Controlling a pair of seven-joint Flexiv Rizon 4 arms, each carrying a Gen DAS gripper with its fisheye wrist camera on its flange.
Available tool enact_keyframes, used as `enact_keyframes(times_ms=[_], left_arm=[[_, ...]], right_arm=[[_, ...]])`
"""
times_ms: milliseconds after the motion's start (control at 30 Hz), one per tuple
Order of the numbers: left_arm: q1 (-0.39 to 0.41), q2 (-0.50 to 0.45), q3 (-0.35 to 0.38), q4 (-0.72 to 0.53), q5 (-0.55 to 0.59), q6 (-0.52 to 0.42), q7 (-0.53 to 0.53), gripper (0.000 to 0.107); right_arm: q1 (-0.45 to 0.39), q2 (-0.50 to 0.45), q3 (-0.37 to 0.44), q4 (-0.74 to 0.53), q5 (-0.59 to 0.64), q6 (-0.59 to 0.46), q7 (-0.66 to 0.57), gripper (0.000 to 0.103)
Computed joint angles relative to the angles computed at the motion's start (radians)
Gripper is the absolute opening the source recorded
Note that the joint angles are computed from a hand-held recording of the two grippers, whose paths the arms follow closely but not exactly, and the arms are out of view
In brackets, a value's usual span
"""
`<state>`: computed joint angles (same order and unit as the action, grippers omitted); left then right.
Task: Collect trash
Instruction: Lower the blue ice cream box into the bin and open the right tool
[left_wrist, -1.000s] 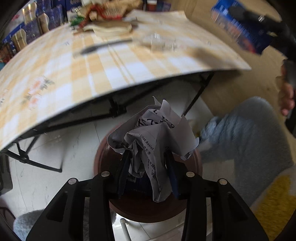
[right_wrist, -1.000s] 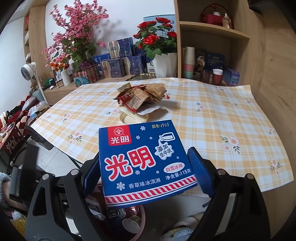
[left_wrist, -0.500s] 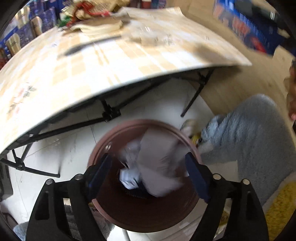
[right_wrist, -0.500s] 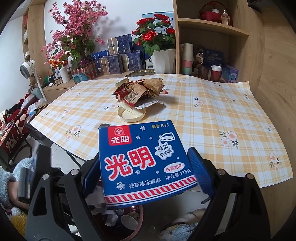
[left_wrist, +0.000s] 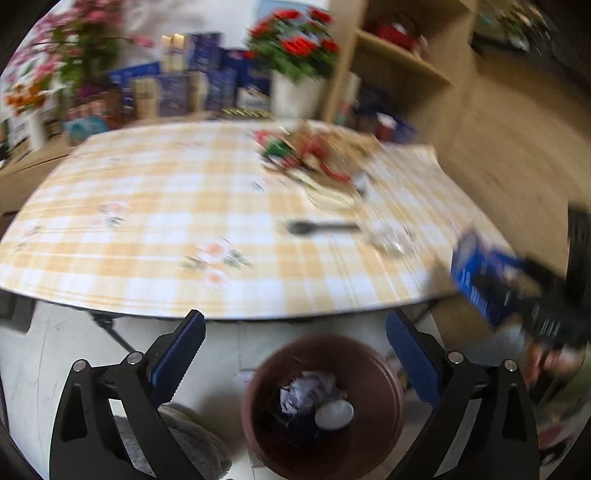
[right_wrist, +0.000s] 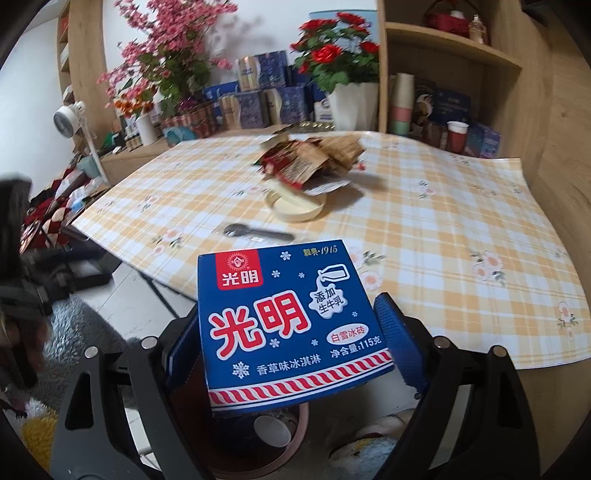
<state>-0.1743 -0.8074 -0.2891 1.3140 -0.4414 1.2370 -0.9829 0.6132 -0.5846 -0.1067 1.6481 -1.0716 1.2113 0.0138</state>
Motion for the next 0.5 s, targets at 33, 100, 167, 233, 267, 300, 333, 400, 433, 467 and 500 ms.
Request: enact_keyframes(times_ms=[33,100,167,233,267,300,333,400,433,467,500], left_arm=[[0.004,0.006,0.003,-0.001,-0.004,0.01,-0.007,0.097],[0.001,0.017,0.019,0.004,-0.001,0.042,-0.029,0.097],[-0.014,0.027,0.054,0.009,0.022,0.09,-0.065,0.097],[-0.022,0.031,0.079,0.007,0.047,0.12,-0.093,0.097],[-0.031,0.032,0.099,0.003,0.059,0.126,-0.116,0.097],[-0.036,0.03,0.112,-0.003,0.069,0.128,-0.137,0.097],[-0.03,0.029,0.109,-0.004,0.075,0.129,-0.145,0.097],[-0.022,0.03,0.106,-0.002,0.08,0.137,-0.166,0.097],[-0.02,0.029,0.106,-0.002,0.085,0.136,-0.175,0.097],[-0.022,0.029,0.114,-0.005,0.09,0.131,-0.189,0.097],[-0.022,0.027,0.116,-0.006,0.095,0.129,-0.199,0.097]], right_arm=[[-0.003,-0.009,0.01,-0.01,0.013,0.001,-0.017,0.086],[-0.009,-0.038,0.037,-0.041,0.061,0.003,-0.077,0.086],[-0.006,-0.064,0.055,-0.07,0.112,0.005,-0.137,0.086],[-0.002,-0.088,0.072,-0.096,0.171,0.003,-0.203,0.086],[-0.002,-0.104,0.089,-0.115,0.209,-0.007,-0.249,0.086],[-0.003,-0.119,0.106,-0.133,0.248,-0.02,-0.292,0.086],[-0.003,-0.13,0.118,-0.147,0.281,-0.029,-0.324,0.086],[-0.017,-0.16,0.163,-0.178,0.365,-0.043,-0.396,0.086],[-0.023,-0.174,0.186,-0.19,0.406,-0.047,-0.425,0.084],[-0.031,-0.187,0.211,-0.204,0.447,-0.058,-0.458,0.082],[-0.036,-0.197,0.23,-0.216,0.482,-0.072,-0.484,0.081]])
